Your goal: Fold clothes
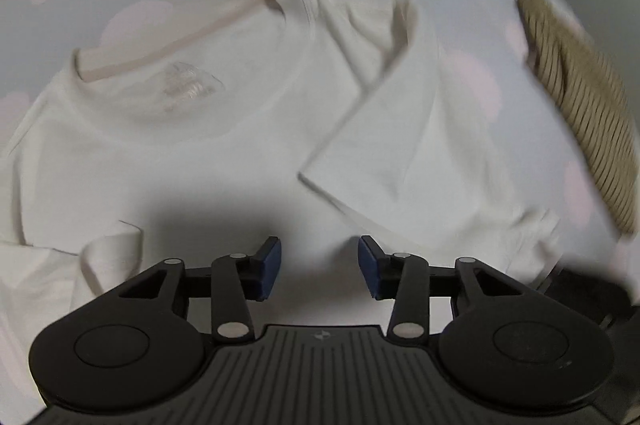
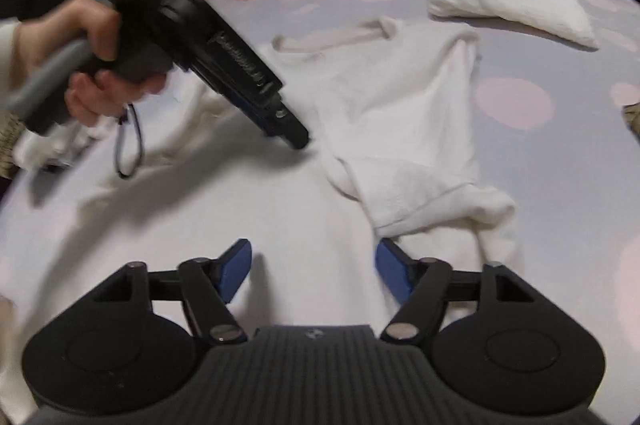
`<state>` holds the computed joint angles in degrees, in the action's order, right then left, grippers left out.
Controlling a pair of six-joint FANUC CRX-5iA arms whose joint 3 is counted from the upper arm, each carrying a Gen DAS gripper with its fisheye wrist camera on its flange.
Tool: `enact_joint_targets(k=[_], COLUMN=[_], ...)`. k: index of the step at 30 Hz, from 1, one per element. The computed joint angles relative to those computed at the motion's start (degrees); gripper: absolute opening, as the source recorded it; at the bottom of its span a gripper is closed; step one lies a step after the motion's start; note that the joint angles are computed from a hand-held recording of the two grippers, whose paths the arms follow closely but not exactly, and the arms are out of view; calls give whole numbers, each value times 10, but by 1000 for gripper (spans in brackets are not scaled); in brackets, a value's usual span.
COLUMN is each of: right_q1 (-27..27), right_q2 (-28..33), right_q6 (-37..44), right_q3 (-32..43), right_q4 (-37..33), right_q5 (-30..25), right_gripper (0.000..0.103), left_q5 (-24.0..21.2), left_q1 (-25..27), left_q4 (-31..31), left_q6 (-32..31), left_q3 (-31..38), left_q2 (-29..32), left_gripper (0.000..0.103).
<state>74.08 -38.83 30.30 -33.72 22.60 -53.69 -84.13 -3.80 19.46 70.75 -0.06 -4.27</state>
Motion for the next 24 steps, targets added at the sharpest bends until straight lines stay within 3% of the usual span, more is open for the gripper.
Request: enact_joint_targets(k=[3,4,7,10,13,15,19,24], right_q1=[-48,-51,-25,-54,-48,-16,2,35], right_q2=[-16,-27,-78,-102,-103,-100,-103,-88], right_q6=[132,137,40,-7,-1,-14,-55,-55], right_q3=[27,24,-16,-34,-26,-33,-61,-65], right_q4=[-131,-137,-55,-26,-6,48,108,153], right_q5=[33,37,53,60,-4,-59,-83,-126], right_gripper=[72,71,72,72,72,72,72,70], left_q5=[66,87,91,74,57,55,42,44], left_q1=[2,-2,-42,-85,-104,-122,-155,-156], left_q4=[42,50,29,-15,-19,-40,-98,-77], left_q6=[-2,-3,12,33,41,39,73,84], left_q3=[-3,1,71,146,191,216,256,244], left_q2=[-10,-8,48,108,149,170,206,215], left_gripper=[50,51,52,52,52,52,51,48])
